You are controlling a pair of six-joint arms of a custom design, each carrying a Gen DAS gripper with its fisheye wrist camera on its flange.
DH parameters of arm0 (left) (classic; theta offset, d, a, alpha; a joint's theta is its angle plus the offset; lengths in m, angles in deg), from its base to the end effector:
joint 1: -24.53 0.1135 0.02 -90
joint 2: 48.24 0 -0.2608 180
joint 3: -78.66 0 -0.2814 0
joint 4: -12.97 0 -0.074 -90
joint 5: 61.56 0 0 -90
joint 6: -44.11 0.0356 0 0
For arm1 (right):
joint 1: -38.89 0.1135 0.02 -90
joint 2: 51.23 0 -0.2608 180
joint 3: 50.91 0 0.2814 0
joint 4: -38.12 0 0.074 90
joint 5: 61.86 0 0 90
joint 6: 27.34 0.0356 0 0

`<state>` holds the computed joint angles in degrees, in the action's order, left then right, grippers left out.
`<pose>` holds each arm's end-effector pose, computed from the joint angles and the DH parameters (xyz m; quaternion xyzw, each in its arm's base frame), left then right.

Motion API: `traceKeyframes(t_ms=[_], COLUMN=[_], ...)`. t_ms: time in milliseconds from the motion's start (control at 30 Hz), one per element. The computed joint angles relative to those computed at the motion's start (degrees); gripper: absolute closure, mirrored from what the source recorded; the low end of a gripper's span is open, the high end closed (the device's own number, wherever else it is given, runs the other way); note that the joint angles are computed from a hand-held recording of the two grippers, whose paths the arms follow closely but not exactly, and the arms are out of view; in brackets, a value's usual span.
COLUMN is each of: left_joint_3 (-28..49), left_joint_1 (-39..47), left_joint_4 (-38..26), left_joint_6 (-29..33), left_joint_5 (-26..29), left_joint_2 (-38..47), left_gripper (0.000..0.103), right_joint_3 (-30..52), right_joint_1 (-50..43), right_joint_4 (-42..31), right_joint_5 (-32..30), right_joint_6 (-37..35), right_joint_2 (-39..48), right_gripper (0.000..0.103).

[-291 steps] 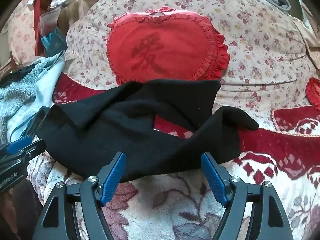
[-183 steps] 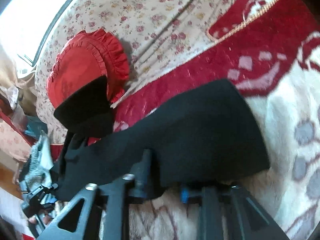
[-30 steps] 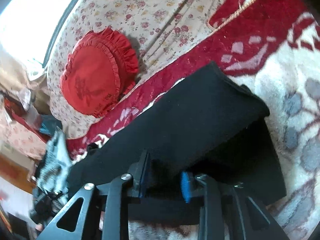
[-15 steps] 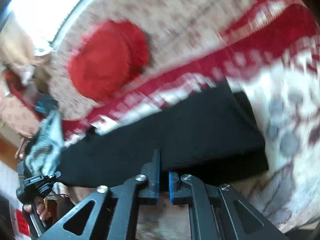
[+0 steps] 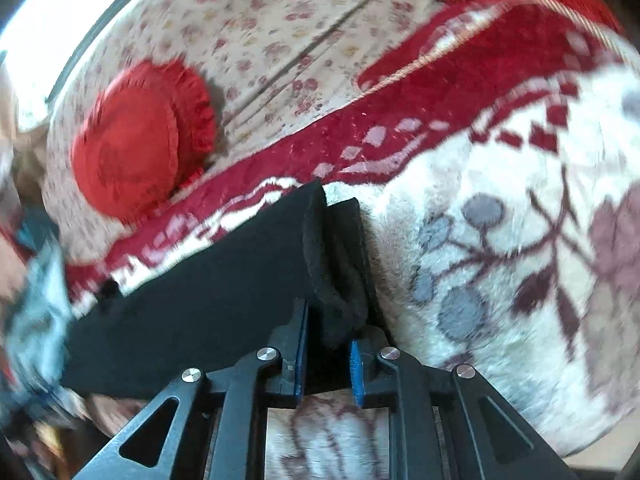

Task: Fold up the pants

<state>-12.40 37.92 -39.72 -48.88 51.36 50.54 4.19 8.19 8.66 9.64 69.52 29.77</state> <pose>0.3790 0.0760 0.2284 -0.0889 0.9490 -0.1711 0.2492 0.2582 -0.1402 0.1595 0.2580 0.9075 0.0895 0.3192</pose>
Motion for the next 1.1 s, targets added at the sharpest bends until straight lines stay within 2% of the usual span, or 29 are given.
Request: traceKeyframes(t_ms=[33,100,400,467,500,533,667,833,933,1100], left_joint_3=[-0.19,0.33,2.03,1.71,1.65,1.73,1.48,2.19,2.71,4.01], left_joint_1=[0.3,0.61,-3.1,-4.02,-4.54,-4.78,-5.09,-5.75,-5.86,-5.98], left_joint_4=[0.65,1.06,4.21,5.28,5.76,5.98,7.57,8.65,9.04,9.2], left_joint_6=[0.02,-0.05,-0.05,0.29,0.56,0.83,0.87,1.53,1.67,1.95], left_joint_5=[-0.6,-0.8,-7.61,-9.44,-10.52,-11.13,-12.28,-14.04,-14.66,-14.99], left_joint_2=[-0.8,-1.1,3.58,4.55,5.2,5.75,6.77,8.15,8.84,10.21], left_gripper=[0.09,0.09,0.089,0.089,0.089,0.089,0.089,0.087,0.087,0.087], right_joint_3=[-0.03,-0.28,-0.02,0.77,0.92,0.94,1.33,3.84,6.26,13.01], right_joint_1=[1.45,2.35,3.31,2.68,2.41,2.23,2.85,9.68,15.89,27.35], right_joint_4=[-0.2,0.27,0.52,-0.81,-1.29,-1.74,-3.94,-5.05,-4.36,-1.14], right_joint_5=[2.76,4.4,8.97,8.75,9.23,9.87,8.12,4.37,0.95,-2.49], right_joint_6=[-1.96,-3.71,-5.11,-4.21,-3.56,-3.1,-2.45,-1.73,-0.32,2.78], right_joint_2=[-0.65,-1.23,0.71,0.48,0.01,-0.82,-4.54,-5.98,-3.31,6.08], right_gripper=[0.093,0.098,0.097,0.087,0.077,0.076,0.075,0.075,0.075,0.075])
